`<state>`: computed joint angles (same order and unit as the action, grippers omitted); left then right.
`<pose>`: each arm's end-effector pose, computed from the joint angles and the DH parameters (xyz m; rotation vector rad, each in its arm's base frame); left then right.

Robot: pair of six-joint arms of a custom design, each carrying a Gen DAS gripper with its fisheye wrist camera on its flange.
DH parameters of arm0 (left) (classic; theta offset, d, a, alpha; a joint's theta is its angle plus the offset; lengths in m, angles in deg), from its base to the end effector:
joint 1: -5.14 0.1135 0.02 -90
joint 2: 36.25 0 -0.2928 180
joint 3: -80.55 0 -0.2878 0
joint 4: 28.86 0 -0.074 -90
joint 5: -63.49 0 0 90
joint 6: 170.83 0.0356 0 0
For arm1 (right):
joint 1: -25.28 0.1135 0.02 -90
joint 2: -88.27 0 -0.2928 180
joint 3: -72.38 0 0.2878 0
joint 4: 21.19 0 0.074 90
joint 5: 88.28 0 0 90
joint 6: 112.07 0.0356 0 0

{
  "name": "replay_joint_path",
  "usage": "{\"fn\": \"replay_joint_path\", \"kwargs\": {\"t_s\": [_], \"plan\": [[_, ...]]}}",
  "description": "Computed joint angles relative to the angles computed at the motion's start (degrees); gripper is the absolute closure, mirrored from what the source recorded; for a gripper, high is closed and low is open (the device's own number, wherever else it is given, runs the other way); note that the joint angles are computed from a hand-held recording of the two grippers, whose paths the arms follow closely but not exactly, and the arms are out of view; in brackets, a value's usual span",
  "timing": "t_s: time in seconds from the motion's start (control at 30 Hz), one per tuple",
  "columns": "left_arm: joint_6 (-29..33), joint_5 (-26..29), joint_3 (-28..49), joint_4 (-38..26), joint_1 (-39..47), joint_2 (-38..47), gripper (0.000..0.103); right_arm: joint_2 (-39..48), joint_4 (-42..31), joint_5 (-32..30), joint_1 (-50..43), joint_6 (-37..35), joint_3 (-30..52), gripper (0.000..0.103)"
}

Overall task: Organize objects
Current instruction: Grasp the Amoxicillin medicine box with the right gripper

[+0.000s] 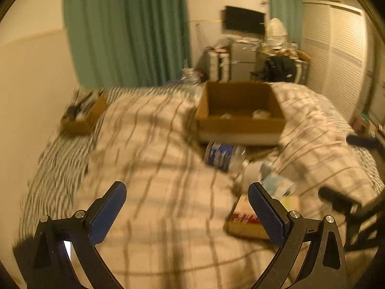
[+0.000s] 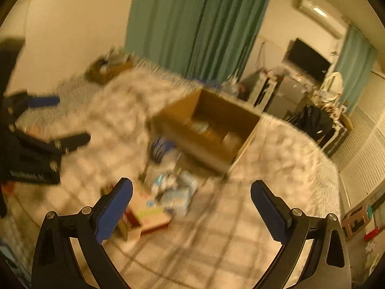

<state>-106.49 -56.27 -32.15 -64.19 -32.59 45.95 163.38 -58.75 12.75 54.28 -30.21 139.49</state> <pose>0.2682 -0.1852 0.2490 0.0219 2.3026 0.0826 0.2710 0.1424 0.2786 -0.6594 2.2533 -0.0493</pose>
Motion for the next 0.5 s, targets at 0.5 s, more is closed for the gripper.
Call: {"fn": "replay_joint_path", "kwargs": {"t_s": [0.5], "plan": [[0.3, 2.7, -5.8, 2.9, 4.3, -0.6, 0.0, 18.0, -3.3, -12.5, -1.5, 0.1, 3.8, 0.004]]}}
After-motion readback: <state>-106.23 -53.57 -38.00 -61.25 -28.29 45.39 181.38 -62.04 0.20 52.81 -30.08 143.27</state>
